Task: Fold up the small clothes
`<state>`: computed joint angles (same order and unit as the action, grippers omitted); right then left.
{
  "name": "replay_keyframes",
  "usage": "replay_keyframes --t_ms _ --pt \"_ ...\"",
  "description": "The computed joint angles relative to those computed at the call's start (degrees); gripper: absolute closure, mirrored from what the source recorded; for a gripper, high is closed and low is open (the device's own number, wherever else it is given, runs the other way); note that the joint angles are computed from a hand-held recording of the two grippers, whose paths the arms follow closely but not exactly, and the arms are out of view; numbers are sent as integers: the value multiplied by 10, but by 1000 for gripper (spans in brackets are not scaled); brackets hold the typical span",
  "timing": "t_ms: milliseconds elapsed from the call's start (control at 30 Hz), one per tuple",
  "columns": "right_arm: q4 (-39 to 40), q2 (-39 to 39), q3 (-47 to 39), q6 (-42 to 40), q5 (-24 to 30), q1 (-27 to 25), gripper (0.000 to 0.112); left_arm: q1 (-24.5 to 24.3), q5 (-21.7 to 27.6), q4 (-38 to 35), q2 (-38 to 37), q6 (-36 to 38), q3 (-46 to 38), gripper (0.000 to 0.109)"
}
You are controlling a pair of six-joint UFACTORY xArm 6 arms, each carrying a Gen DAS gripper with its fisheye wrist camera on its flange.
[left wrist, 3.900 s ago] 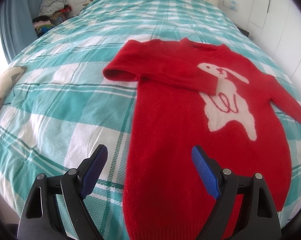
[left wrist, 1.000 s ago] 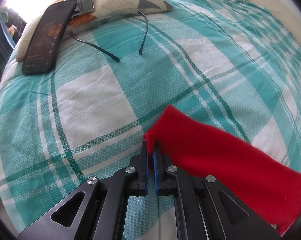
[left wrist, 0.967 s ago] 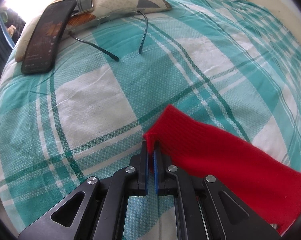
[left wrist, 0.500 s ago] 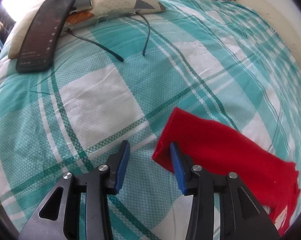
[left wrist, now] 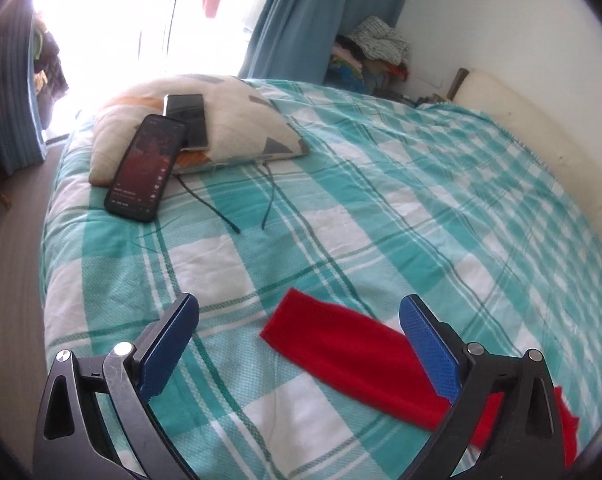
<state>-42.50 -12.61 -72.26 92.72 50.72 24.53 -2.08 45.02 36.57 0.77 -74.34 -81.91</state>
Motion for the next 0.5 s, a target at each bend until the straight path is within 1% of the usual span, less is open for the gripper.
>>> replay_keyframes --t_ms 133,233,333,433,500 --pt "-13 -14 14 38 14 8 47 -39 -43 -22 14 -23 -1 7" --pt "-2 -14 18 38 19 10 46 -70 -65 -33 29 -25 3 7" --pt "10 -8 16 29 17 7 46 -92 -51 -64 57 42 -26 7" --pt "13 -2 13 22 12 6 46 -99 -42 -97 69 117 -50 7" --pt "15 2 10 17 6 6 46 -102 -37 -97 67 138 -54 6"
